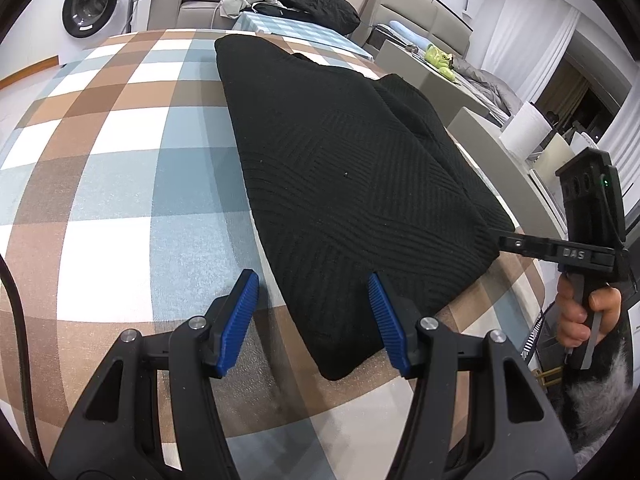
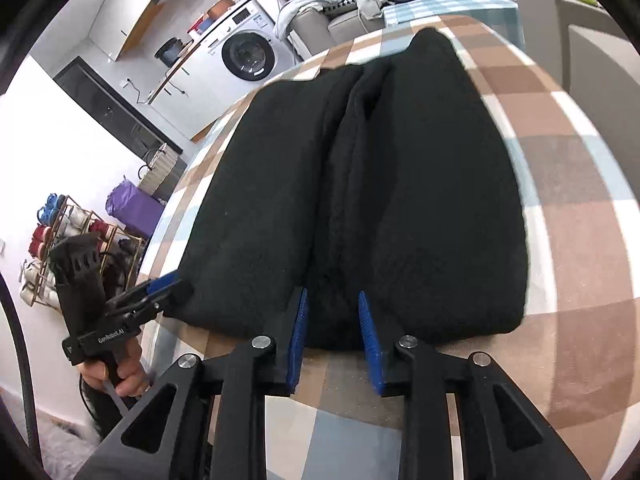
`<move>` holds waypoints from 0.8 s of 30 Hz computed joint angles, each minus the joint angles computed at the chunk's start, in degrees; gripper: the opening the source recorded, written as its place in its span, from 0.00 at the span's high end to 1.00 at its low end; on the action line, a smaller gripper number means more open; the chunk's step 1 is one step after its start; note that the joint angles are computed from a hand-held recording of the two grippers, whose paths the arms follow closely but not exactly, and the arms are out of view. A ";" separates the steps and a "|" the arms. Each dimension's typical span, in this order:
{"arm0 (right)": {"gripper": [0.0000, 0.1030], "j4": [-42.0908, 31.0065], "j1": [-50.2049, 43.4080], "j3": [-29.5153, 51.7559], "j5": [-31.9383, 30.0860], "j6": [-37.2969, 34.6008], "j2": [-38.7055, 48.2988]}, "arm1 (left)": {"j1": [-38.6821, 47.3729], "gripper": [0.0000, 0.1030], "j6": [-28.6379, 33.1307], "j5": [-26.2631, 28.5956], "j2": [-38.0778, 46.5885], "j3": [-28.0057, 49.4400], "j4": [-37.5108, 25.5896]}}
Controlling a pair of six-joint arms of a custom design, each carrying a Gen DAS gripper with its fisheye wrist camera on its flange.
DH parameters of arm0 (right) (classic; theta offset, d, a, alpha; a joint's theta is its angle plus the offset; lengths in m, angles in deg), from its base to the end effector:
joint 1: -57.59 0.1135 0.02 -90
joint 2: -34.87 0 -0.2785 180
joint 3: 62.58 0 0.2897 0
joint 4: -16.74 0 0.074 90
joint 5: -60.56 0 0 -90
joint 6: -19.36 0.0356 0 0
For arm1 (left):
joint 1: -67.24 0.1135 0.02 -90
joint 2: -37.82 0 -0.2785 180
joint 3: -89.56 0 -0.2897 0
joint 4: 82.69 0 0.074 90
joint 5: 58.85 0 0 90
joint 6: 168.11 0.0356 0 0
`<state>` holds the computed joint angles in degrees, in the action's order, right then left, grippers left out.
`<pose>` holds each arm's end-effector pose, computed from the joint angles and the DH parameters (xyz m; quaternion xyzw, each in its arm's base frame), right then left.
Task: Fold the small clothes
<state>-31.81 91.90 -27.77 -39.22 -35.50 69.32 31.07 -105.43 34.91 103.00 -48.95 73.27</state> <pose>0.1228 0.0911 0.1916 -0.0237 0.9310 0.2680 0.2468 0.1940 -0.1447 0.1688 0.0837 0.9285 -0.2156 0.2904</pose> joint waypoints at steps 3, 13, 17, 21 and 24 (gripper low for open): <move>0.94 -2.11 3.74 0.50 4.61 0.63 -4.70 | -0.42 0.47 -0.42 -0.65 -0.91 -0.14 -0.65; 0.76 -3.13 -5.66 1.51 0.83 -1.68 -4.05 | -0.40 0.47 -0.08 -0.80 -0.96 -0.01 -0.97; 0.51 6.53 -9.13 3.17 -3.82 -4.29 4.90 | 0.10 0.47 -0.08 -0.69 -0.65 0.43 -1.09; 0.46 15.64 -9.25 8.58 -4.57 -6.50 21.73 | 0.88 0.47 0.10 -0.93 -0.85 0.61 -1.23; 0.46 17.90 -9.76 13.19 -3.09 -6.78 30.74 | 1.71 0.47 0.06 -1.05 -0.68 0.94 -1.52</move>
